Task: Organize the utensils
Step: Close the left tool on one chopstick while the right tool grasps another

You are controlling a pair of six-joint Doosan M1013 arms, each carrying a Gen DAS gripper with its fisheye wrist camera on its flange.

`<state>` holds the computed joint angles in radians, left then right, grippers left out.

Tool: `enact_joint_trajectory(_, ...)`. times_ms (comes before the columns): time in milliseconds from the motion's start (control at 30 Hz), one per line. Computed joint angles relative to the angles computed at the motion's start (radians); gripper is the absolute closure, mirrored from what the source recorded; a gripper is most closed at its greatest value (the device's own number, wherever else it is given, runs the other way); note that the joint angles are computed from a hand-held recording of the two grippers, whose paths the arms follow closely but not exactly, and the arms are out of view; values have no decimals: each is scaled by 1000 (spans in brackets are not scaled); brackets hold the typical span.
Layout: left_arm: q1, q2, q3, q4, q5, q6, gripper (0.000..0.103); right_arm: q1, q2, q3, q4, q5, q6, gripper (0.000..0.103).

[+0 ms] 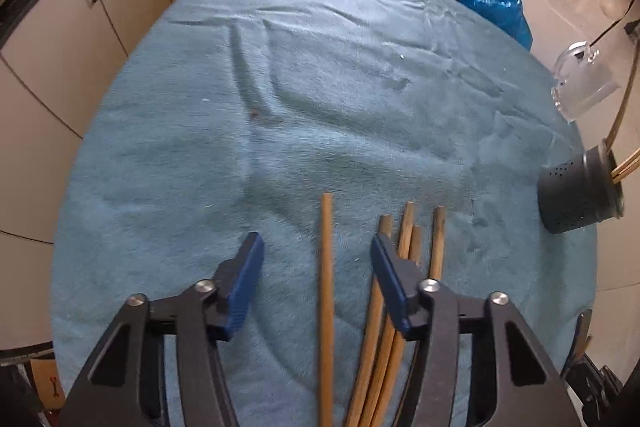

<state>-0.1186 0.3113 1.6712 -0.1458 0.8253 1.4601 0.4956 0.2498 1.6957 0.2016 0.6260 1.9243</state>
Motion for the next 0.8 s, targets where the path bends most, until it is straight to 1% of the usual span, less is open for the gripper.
enact_joint_trajectory(133, -24, 5, -2, 78, -18, -52, 57, -10, -6, 8, 27, -8, -23, 96)
enact_joint_trajectory(200, -30, 3, 3, 111, -30, -72, 66, -13, -6, 9, 37, -9, -34, 96)
enact_joint_trajectory(267, -41, -3, 16, 175, -49, -105, 73, -13, -7, 8, 39, -11, -35, 96)
enact_joint_trajectory(400, -52, -7, 26, 215, -68, -102, 73, -13, -8, 6, 36, -12, -31, 96)
enact_joint_trajectory(533, -52, 0, 15, 215, -49, -89, 73, -8, -13, 9, 29, -21, -24, 96)
enact_joint_trajectory(567, -52, 1, 12, 214, -43, -93, 75, -8, -14, 10, 30, -23, -26, 96)
enact_joint_trajectory(600, -55, 0, 11, 235, -39, -122, 87, -7, -16, 11, 29, -24, -27, 96)
enact_joint_trajectory(633, -53, -2, 14, 242, -43, -138, 95, -6, -18, 12, 24, -25, -22, 96)
enact_joint_trajectory(667, -45, -6, 19, 209, -50, -113, 97, -5, -21, 13, 22, -27, -21, 96)
enact_joint_trajectory(733, -16, -12, 25, 96, -58, -36, 98, -3, -27, 17, 16, -33, -19, 96)
enact_joint_trajectory(800, -4, -27, 38, 60, -69, -17, 98, -2, -33, 20, 7, -40, -16, 96)
